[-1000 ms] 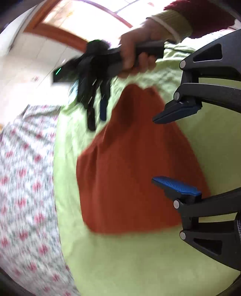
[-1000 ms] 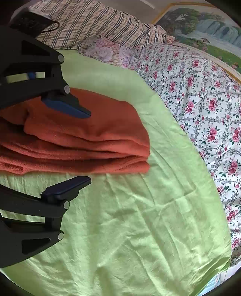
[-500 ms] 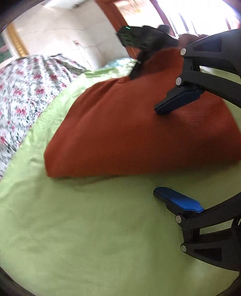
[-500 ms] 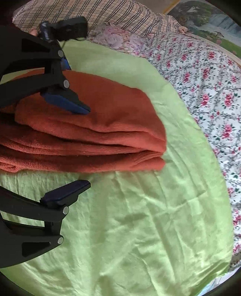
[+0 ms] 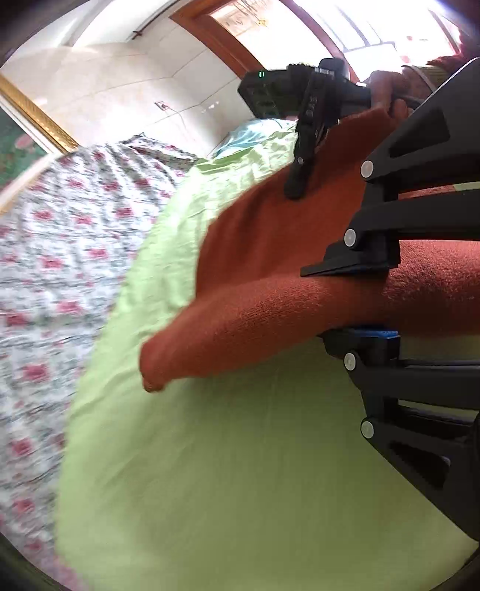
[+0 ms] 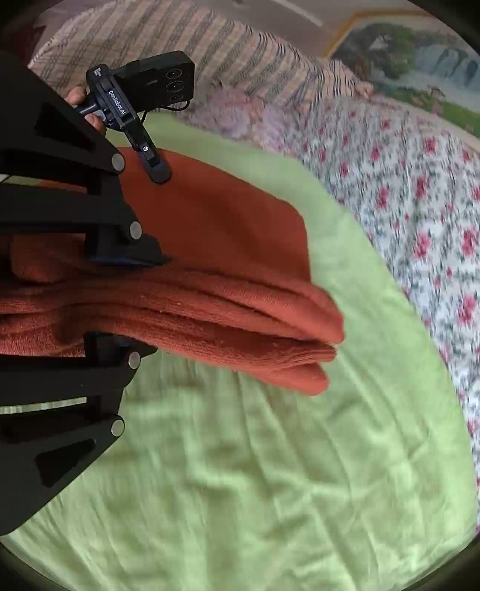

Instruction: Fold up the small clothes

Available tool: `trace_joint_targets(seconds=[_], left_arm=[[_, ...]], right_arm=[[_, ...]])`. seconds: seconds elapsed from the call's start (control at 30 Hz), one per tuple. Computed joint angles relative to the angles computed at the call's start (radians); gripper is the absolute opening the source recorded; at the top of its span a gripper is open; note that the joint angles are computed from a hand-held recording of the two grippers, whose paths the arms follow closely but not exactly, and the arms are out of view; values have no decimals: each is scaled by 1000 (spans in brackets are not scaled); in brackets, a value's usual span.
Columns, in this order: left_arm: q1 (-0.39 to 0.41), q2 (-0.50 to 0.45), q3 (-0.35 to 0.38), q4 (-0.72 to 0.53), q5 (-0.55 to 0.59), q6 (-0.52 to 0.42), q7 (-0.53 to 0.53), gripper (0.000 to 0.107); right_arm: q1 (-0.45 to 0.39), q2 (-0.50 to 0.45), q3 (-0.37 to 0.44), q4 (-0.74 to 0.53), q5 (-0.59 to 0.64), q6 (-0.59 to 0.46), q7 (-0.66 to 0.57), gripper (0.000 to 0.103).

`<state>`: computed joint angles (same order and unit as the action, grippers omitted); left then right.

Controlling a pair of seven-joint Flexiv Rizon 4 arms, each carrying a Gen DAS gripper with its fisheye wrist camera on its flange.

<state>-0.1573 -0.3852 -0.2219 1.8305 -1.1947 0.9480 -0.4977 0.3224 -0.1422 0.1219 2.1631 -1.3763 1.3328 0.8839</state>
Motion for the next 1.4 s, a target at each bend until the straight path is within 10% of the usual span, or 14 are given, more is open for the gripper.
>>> trace_joint_targets(seconds=[0.37, 0.77, 1.03, 1.13, 1.3, 1.4], left_arm=[[67, 107, 113, 157, 39, 31, 33, 21], [123, 27, 93, 94, 8, 4, -29, 58], [166, -77, 70, -36, 100, -32, -176, 65], [180, -121, 58, -96, 153, -49, -223, 69], [183, -234, 32, -255, 261, -45, -332, 65], [188, -308, 16, -367, 326, -50, -394, 33]], right_arm=[[78, -335, -69, -346, -87, 204, -25, 25], [210, -222, -52, -268, 294, -142, -340, 51], [213, -322, -31, -366, 528, -114, -587, 25], [267, -296, -125, -314, 478, -18, -506, 14], [294, -241, -152, -288, 352, -45, -448, 13], [266, -266, -102, -300, 436, -72, -529, 13]])
